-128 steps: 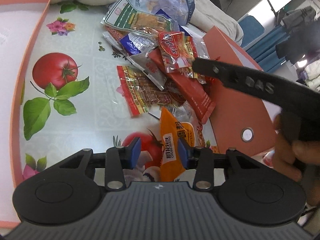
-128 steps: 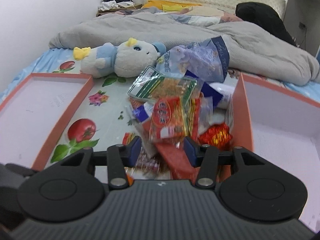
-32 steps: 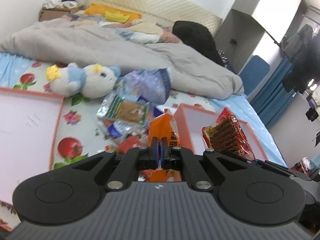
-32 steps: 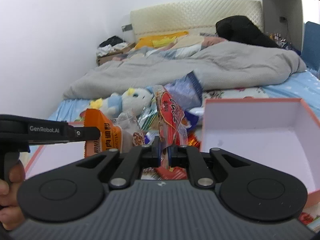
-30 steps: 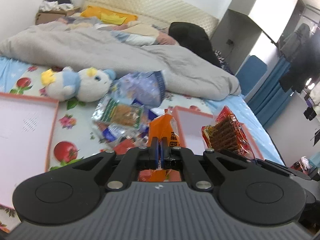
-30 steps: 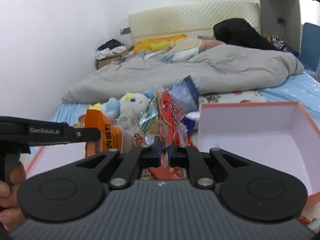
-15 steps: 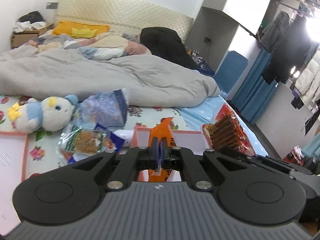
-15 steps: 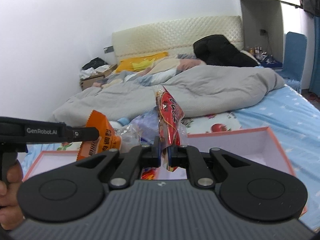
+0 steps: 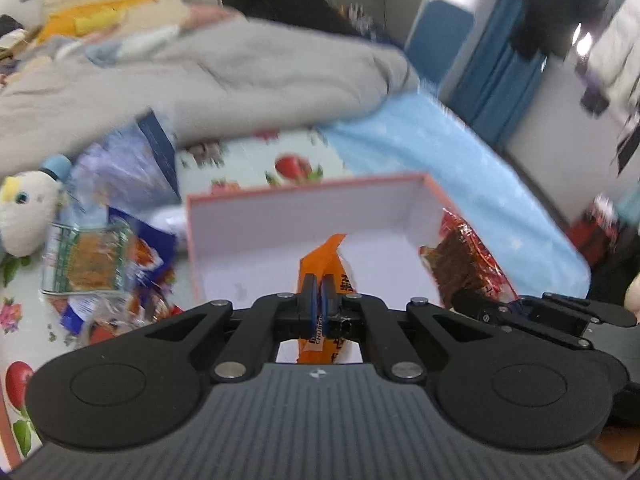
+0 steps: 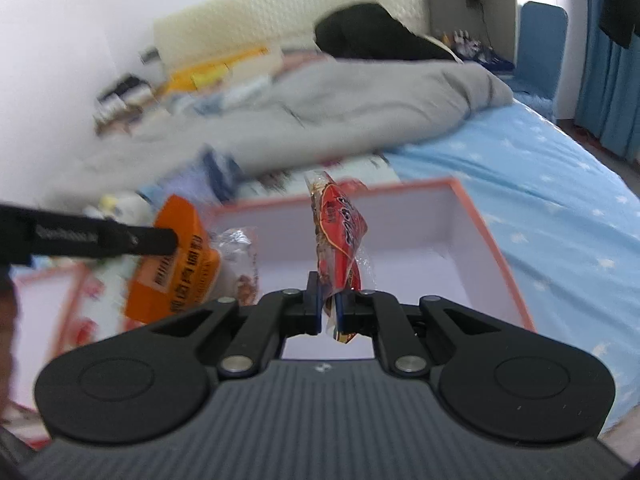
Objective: Organize snacks
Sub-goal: 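Lower both packets into the pink box and open both tools, then withdraw both tools from the box back toward the snack pile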
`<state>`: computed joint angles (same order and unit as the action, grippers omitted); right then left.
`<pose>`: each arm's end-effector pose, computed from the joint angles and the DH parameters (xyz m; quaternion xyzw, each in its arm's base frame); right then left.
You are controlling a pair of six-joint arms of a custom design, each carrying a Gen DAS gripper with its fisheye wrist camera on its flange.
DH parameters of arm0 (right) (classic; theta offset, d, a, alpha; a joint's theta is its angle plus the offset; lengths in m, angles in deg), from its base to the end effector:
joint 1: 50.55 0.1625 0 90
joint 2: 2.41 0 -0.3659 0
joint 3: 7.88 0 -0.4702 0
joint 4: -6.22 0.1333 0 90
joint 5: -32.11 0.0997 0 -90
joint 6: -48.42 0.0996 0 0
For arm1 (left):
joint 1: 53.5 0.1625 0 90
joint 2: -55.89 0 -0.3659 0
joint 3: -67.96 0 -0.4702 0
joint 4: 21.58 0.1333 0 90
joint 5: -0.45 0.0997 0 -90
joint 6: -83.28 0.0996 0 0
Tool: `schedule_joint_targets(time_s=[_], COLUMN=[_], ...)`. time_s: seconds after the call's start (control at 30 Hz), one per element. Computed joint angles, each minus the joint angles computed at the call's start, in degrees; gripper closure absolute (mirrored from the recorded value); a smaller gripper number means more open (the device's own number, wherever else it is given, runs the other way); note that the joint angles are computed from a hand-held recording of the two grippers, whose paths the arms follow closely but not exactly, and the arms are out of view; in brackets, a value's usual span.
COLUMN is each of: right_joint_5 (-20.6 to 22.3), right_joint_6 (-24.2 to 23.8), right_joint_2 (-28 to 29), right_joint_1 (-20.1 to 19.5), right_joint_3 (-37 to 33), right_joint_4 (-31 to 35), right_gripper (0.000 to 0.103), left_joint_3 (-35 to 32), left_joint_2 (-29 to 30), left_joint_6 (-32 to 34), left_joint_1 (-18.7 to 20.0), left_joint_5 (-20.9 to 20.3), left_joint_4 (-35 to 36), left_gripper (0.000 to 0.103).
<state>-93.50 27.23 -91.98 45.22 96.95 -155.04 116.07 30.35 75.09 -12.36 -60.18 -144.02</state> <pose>0.1332 -0.5687 0.4420 0.0564 -0.8510 0.4067 0.3275 -0.5410 -0.7144 0.0714 0.3145 0.9113 -0.1937 0.1822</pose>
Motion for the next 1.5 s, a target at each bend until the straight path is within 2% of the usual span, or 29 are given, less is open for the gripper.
schedule_joint_targets(time_s=[0.1, 0.2, 0.6, 0.63, 0.7, 0.77, 0.87, 1.1, 1.5], right_joint_5=[0.51, 0.55, 3.46, 3.19, 3.38, 4.71, 4.06, 3.36, 0.61], right_joint_6=[1.48, 0.92, 3.27, 3.82, 4.22, 4.74, 4.21, 4.04, 2.65], right_joint_2=[-0.18, 0.11, 0.2, 0.22, -0.11, -0.79, -1.23, -2.74, -4.14], right_joint_1=[-2.21, -3.53, -5.94, -5.86, -5.79, -5.8, -4.87, -1.79, 6.17], right_joint_3=[0.5, 0.83, 0.54, 0.49, 0.8, 1.08, 1.45, 2.19, 4.58], right_joint_4=[1.71, 2.26, 4.49, 4.64, 4.01, 4.43, 3.91, 1.26, -5.07], right_gripper=[0.093, 0.092, 0.089, 0.085, 0.056, 0.054, 0.054, 0.054, 0.054], left_joint_3=[-5.0, -7.67, -7.99, -7.62, -7.5, -6.87, -3.93, 2.76, 18.89], left_joint_2=[4.14, 6.56, 7.29, 7.04, 6.75, 6.11, 3.93, -2.05, -17.11], left_joint_6=[-0.14, -0.69, -2.23, -2.33, -2.95, -3.64, -2.82, -1.82, 0.04], left_joint_1=[0.59, 1.19, 1.97, 1.93, 1.89, 1.81, 1.35, 0.0, -2.57], left_joint_5=[-0.05, -0.17, 0.58, 0.72, 0.78, 0.9, 1.32, 1.34, 3.13], left_joint_4=[4.93, 7.52, 9.82, 9.59, 9.93, 9.72, 7.09, 2.43, -6.62], left_gripper=[0.1, 0.1, 0.099, 0.099, 0.098, 0.095, 0.09, 0.09, 0.09])
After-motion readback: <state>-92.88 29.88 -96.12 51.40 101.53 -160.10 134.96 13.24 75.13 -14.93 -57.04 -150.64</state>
